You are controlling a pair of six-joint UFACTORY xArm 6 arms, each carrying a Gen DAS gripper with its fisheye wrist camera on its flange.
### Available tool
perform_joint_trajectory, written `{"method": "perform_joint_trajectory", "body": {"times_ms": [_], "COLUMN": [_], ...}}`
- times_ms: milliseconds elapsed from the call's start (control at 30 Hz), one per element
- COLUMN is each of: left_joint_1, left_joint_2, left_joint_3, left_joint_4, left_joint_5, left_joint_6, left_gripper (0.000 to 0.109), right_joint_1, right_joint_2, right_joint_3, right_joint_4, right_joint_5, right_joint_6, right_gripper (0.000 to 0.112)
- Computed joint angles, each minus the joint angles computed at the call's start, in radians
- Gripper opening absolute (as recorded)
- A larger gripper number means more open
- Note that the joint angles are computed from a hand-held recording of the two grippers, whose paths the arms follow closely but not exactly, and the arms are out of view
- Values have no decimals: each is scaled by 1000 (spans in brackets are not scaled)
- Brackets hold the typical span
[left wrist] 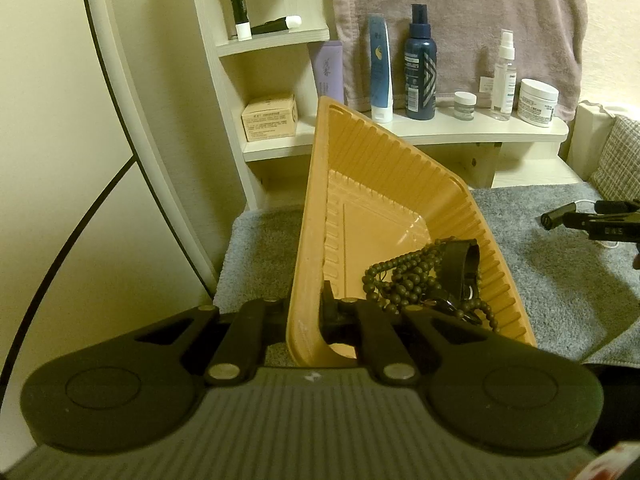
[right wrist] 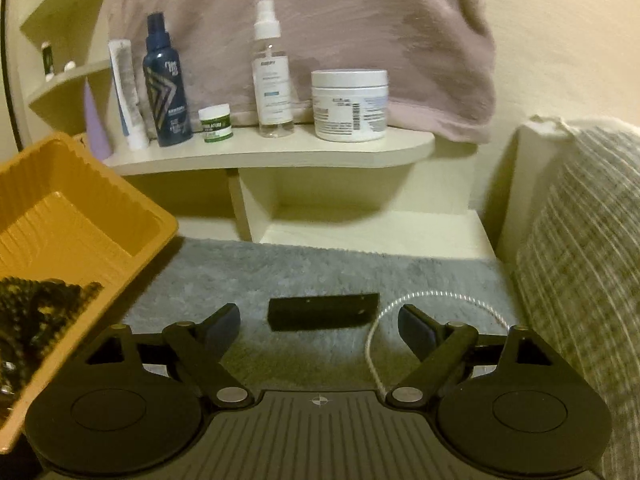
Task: Organize jewelry
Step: 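Move the open right tool around the black rectangular case, then close the right tool on the black rectangular case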
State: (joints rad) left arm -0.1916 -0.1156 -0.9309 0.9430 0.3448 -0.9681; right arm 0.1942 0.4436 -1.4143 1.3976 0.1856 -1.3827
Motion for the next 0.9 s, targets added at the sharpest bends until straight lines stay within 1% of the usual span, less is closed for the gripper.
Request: {"method": "perform_joint_trajectory", "body": {"times_ms": [267, 367, 467, 600, 733, 833, 867, 900], "left_joint_1": [-2, -2, -3, -3, -6, -6, -7, -7], "left_joint_2": [-2, 0, 3, 3, 5, 7, 8, 9], "left_joint_3": [3, 0, -4, -4, -7, -9, -10, -11], "left_joint_4": [-5, -14, -20, -24, -25, -27, -25, -23], "left_joint_5": [3, 7, 12, 14, 19, 22, 23, 24], "left_joint_6": [-4, 4, 8, 7, 6, 7, 5, 4], "left_gripper": [6, 6, 6, 6, 6, 6, 6, 6], "right_joint_1": [7, 15, 20, 15, 11, 15, 15, 15], "right_joint_2": [76, 97, 122, 141, 148, 151, 151, 149], "right_joint_3": [-72, -88, -107, -130, -136, -134, -133, -132], "right_joint_4": [-112, -148, -204, -196, -227, -241, -235, -215], "right_joint_5": [-4, -13, -26, -18, -12, -29, -34, -34], "right_joint_6": [75, 89, 133, 142, 173, 182, 178, 157], "right_gripper": [86, 86, 86, 86, 85, 80, 76, 75]}}
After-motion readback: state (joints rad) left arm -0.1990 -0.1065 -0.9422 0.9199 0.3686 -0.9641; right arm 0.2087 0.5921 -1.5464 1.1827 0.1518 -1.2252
